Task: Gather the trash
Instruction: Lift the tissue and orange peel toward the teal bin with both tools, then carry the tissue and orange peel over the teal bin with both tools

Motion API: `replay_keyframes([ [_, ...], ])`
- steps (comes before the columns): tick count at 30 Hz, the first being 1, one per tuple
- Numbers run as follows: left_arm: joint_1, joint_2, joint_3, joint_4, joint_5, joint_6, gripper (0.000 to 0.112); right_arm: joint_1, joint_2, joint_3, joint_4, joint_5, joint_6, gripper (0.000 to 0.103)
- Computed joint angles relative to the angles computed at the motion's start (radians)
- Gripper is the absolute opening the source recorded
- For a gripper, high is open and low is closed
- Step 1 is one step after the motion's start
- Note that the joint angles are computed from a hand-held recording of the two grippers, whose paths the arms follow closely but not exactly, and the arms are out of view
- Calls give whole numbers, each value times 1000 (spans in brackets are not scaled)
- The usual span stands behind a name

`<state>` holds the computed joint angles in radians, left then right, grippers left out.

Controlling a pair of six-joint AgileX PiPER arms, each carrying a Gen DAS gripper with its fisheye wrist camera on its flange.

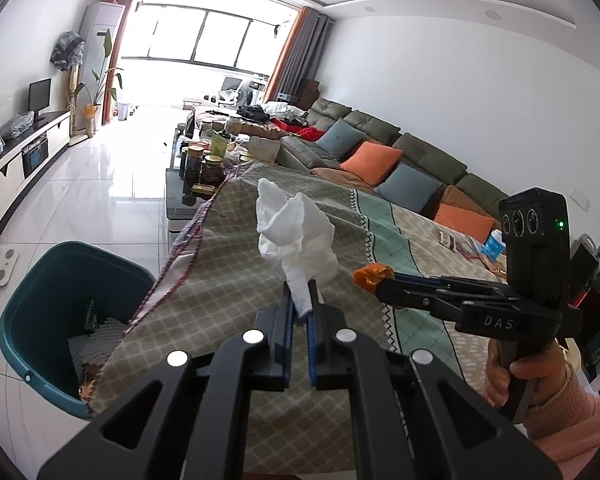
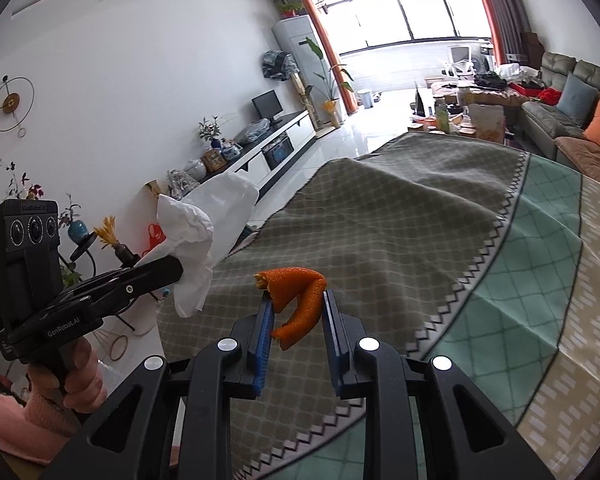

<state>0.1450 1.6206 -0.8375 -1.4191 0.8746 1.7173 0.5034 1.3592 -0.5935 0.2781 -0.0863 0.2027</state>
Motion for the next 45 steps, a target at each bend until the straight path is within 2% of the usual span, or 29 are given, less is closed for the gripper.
replay_keyframes([
  [15, 45, -28, 19, 1, 8, 0, 7, 33, 76, -65, -156, -14, 139, 24],
  [18, 53, -26, 17, 3, 9, -2, 7, 27, 92, -81, -261, -15, 235, 24],
  [31, 86, -19, 14, -2, 10, 4, 7, 38, 144, -134, -349, -14, 315, 24],
  [34, 88, -21, 15, -4, 4, 3, 7, 35, 156, -146, -439, -16, 400, 24],
  [45, 119, -24, 24, -7, 7, 15, 7, 39, 201, -194, -609, -13, 558, 24],
])
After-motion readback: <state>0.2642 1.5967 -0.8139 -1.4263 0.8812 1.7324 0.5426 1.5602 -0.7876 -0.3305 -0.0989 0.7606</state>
